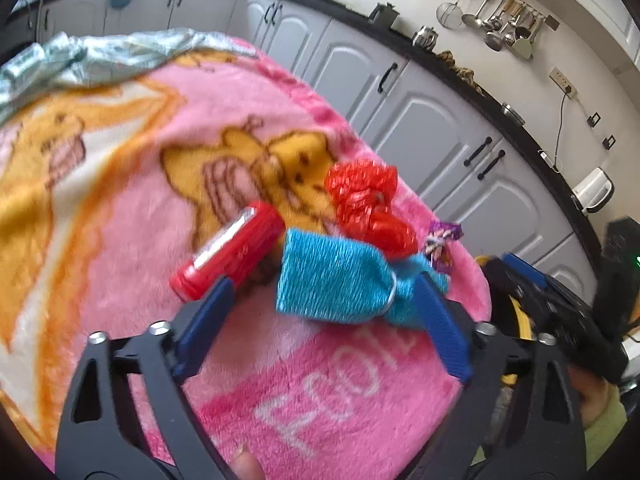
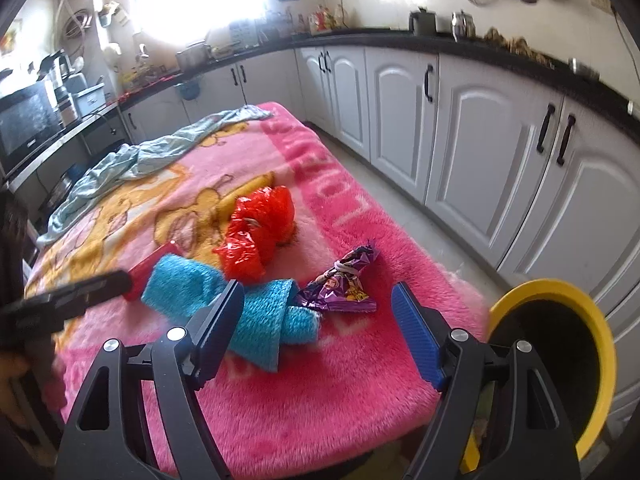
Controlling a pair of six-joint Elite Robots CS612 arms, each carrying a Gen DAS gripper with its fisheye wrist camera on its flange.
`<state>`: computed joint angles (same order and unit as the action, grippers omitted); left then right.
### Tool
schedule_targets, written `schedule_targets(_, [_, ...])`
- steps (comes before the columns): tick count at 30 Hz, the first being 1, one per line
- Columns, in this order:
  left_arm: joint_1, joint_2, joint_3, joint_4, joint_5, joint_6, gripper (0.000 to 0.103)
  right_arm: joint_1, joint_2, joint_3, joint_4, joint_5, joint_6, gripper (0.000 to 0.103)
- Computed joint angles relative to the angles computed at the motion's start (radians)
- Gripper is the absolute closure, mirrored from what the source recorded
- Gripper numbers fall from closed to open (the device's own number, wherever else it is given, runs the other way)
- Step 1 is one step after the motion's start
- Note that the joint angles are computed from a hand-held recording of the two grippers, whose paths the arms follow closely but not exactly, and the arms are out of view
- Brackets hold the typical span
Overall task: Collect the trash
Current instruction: 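Grasp the blue knitted bow with the left tool while the right tool grasps the purple candy wrapper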
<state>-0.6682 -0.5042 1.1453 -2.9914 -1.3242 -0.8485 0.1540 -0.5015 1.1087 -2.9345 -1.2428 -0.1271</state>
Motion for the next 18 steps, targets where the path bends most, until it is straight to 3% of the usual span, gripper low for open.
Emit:
schedule_targets(6, [0.019, 0.029, -0.019, -0.026, -0.125, -0.093, 0.032, 0.001, 0.058, -0.107, 0.12, 0.003, 0.059, 0.031])
schedule_targets(10, [0.023, 0.052, -0.05, -0.023, -0.146, -0.125, 0.033, -0.005, 0.098, -0.184, 0.205, 0.026, 0.114, 0.041])
schedule_targets(14, [0.024, 0.068, -0.072, -0.012, -0.118, -0.168, 0.051, -0.018, 0.133, -0.244, 0.276, 0.073, 0.192, 0.058])
schedule_targets(18, [0.028, 0.07, -0.069, -0.017, -0.111, -0.184, 0.086, -0.025, 0.146, -0.259, 0.284, 0.11, 0.223, 0.071])
